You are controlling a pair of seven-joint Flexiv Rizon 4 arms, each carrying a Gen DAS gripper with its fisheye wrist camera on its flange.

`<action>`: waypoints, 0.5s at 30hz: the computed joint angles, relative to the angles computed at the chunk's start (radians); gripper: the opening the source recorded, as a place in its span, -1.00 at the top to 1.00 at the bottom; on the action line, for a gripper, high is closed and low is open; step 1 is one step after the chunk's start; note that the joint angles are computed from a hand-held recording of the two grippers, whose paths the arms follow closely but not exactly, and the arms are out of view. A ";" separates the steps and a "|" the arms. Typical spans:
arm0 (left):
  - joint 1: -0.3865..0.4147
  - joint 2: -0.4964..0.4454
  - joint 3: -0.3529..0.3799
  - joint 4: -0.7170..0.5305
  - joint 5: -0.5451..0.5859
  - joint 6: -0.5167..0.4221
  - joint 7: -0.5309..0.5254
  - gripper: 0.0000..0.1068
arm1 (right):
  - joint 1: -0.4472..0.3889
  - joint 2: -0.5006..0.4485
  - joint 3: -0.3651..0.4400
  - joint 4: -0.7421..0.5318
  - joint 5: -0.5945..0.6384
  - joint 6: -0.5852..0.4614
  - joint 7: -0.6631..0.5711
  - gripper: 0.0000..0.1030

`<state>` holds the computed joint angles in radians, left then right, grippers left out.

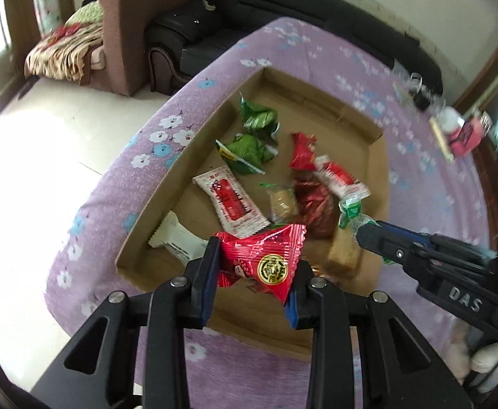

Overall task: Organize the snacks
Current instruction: 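Drop the red candy into the box with the left gripper while the right drops the green candy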

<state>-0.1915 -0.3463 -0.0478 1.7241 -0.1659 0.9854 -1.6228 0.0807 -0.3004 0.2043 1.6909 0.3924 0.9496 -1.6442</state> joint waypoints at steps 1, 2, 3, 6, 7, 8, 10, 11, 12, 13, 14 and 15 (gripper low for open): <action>0.005 -0.009 -0.001 -0.008 -0.003 -0.012 0.007 0.36 | 0.005 -0.003 -0.001 0.002 -0.007 -0.003 0.006 0.68; 0.007 -0.016 0.000 -0.018 -0.002 -0.025 0.008 0.36 | 0.012 -0.006 -0.003 0.004 -0.017 -0.004 0.016 0.68; 0.008 -0.022 0.003 -0.025 0.002 -0.033 0.008 0.36 | 0.018 -0.008 -0.005 0.007 -0.028 -0.005 0.027 0.68; 0.031 -0.030 -0.008 -0.026 -0.036 -0.041 0.032 0.31 | 0.035 -0.018 -0.008 0.009 -0.060 -0.007 0.057 0.68; 0.036 -0.031 -0.012 -0.026 -0.050 -0.043 0.038 0.28 | 0.041 -0.022 -0.010 0.008 -0.072 -0.008 0.070 0.68; 0.043 -0.030 -0.017 -0.023 -0.069 -0.040 0.047 0.21 | 0.044 -0.023 -0.009 0.008 -0.080 -0.009 0.079 0.68; 0.060 -0.022 -0.035 -0.007 -0.121 -0.021 0.082 0.14 | 0.052 -0.027 -0.010 0.009 -0.100 -0.012 0.095 0.66; 0.065 -0.020 -0.040 -0.002 -0.139 -0.012 0.094 0.08 | 0.055 -0.030 -0.011 0.006 -0.110 -0.017 0.103 0.64; 0.070 -0.016 -0.045 0.005 -0.161 0.000 0.107 0.03 | 0.057 -0.031 -0.011 0.005 -0.118 -0.023 0.113 0.62; 0.077 -0.012 -0.052 0.011 -0.189 0.012 0.124 0.02 | 0.060 -0.030 -0.013 0.007 -0.127 -0.020 0.122 0.62; 0.083 -0.010 -0.058 0.016 -0.212 0.022 0.140 0.00 | 0.066 -0.026 -0.017 0.013 -0.143 -0.013 0.136 0.62; 0.085 -0.009 -0.062 0.019 -0.230 0.032 0.152 -0.01 | 0.067 -0.025 -0.018 0.013 -0.152 -0.011 0.142 0.62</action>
